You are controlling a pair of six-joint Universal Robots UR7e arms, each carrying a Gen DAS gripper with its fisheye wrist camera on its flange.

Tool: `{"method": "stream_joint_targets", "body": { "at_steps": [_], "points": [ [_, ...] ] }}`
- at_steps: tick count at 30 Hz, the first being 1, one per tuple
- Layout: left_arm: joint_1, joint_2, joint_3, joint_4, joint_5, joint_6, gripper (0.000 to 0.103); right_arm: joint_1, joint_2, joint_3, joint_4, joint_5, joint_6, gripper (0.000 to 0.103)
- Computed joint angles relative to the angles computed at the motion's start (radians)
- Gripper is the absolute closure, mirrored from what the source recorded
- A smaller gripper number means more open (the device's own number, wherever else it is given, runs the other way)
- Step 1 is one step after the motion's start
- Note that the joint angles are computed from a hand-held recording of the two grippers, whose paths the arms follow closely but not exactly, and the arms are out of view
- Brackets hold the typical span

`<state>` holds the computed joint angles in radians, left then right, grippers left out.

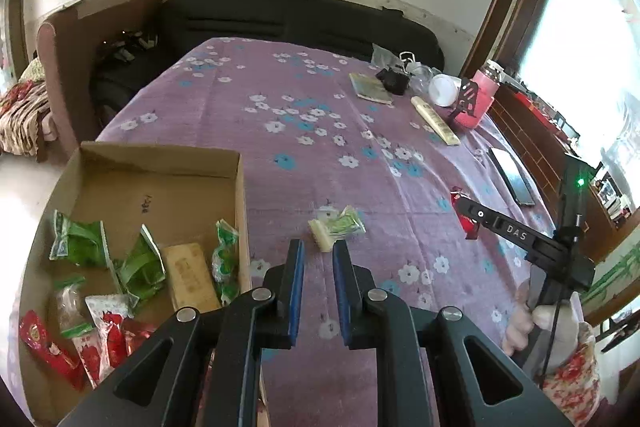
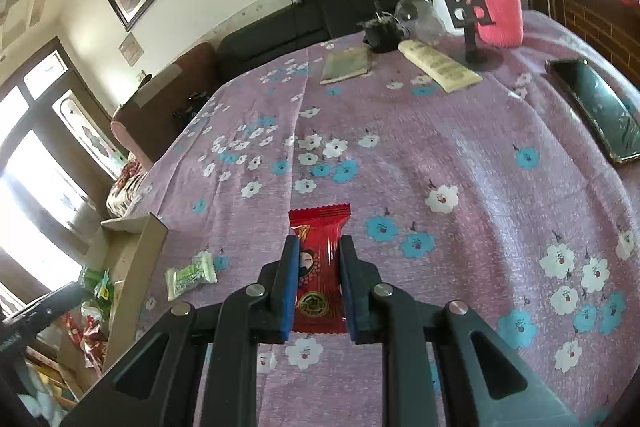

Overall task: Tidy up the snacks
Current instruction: 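Grasp the green-and-white sachet with the left gripper while the right holds the red candy, then carry both items over the box and open the left gripper to drop the sachet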

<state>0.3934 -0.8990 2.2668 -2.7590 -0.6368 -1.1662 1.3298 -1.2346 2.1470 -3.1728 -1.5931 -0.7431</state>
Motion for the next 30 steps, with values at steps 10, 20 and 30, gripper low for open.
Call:
{"method": "stream_joint_targets", "body": {
  "at_steps": [10, 20, 30],
  "points": [
    [0.160, 0.210, -0.258, 0.081, -0.014, 0.451, 0.049, -0.011, -0.015, 0.032, 0.049, 0.030, -0.035, 0.085],
    [0.211, 0.259, -0.359, 0.187, -0.125, 0.553, 0.083, -0.032, -0.023, -0.012, 0.167, 0.060, 0.007, 0.085],
    [0.131, 0.154, -0.191, -0.029, -0.105, 0.403, 0.084, -0.030, -0.019, 0.002, 0.131, 0.054, -0.012, 0.085]
  ]
}}
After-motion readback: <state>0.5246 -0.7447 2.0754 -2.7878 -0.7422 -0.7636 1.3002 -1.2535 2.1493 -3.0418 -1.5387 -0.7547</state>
